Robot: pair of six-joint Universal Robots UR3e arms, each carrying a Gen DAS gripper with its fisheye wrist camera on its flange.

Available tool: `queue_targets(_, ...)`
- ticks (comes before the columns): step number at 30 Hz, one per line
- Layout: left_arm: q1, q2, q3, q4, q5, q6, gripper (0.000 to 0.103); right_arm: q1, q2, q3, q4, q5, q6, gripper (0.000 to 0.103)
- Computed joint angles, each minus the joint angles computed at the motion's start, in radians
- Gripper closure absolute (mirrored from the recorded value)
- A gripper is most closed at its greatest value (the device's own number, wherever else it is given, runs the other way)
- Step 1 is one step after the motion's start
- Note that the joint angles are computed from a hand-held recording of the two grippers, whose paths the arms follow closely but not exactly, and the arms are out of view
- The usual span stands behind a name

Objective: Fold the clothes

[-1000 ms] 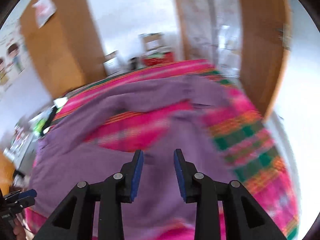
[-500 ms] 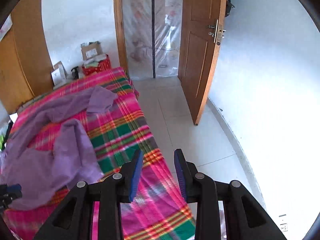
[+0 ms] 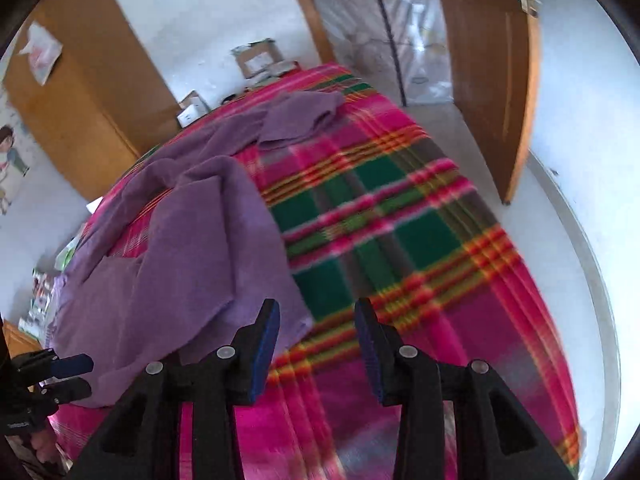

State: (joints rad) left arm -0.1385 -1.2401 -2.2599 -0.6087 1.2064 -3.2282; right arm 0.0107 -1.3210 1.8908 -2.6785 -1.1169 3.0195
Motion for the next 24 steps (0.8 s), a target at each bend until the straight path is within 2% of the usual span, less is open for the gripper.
queue_targets(5, -0.008, -0.055, 0.03, 0.015, 0.011, -0.008, 0.069, 0.015, 0.058, -0.042, -0.018, 0.046, 0.005, 0.065)
queue_targets(8, -0.007, -0.083, 0.044, 0.021, 0.008, -0.008, 0.069, 0.002, 0.066, -0.051, 0.005, 0.088, -0.019, 0.09)
queue_targets(10, -0.005, -0.104, 0.055, 0.025, 0.004, -0.007, 0.069, -0.01, 0.049, -0.038, 0.012, 0.107, -0.046, 0.096)
queue_targets(13, -0.01, -0.141, 0.075, 0.03, 0.0, -0.004, 0.069, -0.033, 0.025, -0.015, -0.02, 0.118, -0.07, 0.097)
queue_targets(24, -0.024, -0.234, 0.126, 0.036, -0.015, 0.003, 0.069, -0.065, 0.118, -0.186, -0.082, 0.004, 0.046, 0.097)
